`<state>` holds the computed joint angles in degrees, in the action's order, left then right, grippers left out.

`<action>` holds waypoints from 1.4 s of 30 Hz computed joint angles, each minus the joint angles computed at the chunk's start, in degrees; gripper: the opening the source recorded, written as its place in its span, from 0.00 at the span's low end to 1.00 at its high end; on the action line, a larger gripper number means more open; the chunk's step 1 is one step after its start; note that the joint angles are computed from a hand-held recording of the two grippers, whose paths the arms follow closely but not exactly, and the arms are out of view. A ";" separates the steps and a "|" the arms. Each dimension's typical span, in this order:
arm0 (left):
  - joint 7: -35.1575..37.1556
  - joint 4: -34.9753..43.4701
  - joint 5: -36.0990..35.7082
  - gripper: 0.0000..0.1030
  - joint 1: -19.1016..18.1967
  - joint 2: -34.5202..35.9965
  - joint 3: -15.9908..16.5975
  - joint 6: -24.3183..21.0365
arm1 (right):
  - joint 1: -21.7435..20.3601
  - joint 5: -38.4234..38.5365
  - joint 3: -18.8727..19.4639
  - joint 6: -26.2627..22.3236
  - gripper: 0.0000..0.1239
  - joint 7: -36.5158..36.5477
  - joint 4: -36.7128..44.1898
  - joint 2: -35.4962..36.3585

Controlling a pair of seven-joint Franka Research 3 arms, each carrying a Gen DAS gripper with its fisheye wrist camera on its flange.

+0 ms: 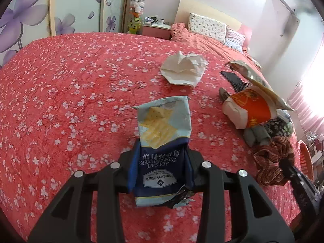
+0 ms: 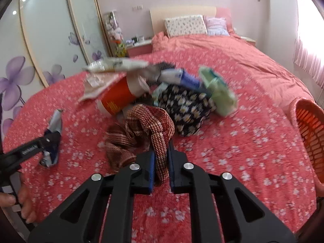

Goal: Collect trash
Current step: 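Carry both items to the orange basket and release them inside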

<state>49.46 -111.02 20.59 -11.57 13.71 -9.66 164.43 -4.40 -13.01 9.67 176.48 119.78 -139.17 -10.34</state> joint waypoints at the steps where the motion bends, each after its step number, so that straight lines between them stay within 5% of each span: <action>1: 0.10 -0.42 -0.08 0.37 -0.01 -0.40 -0.16 0.40 | 0.13 0.26 -0.34 0.70 0.08 -0.14 -0.63 -0.92; 7: 1.68 -2.81 -1.67 0.37 -0.21 -3.16 -1.69 2.90 | -6.55 1.89 3.75 4.12 0.08 0.65 -5.27 -8.51; 12: 4.57 -3.70 -4.41 0.37 -0.82 -4.86 -3.57 4.38 | -17.24 3.43 11.54 3.79 0.08 3.39 -7.15 -14.14; 21: 10.38 -0.62 -9.62 0.37 -3.68 -4.13 -6.97 4.69 | -30.28 7.28 17.48 4.86 0.08 4.49 -12.28 -23.09; 32: 20.21 11.88 -14.72 0.37 -8.99 4.89 -12.54 2.37 | -43.04 13.37 23.35 8.62 0.08 2.65 -16.35 -28.41; 42: 28.19 32.89 -14.84 0.37 -17.27 20.02 -14.77 -5.11 | -51.76 19.03 27.43 11.59 0.08 -0.32 -16.95 -25.69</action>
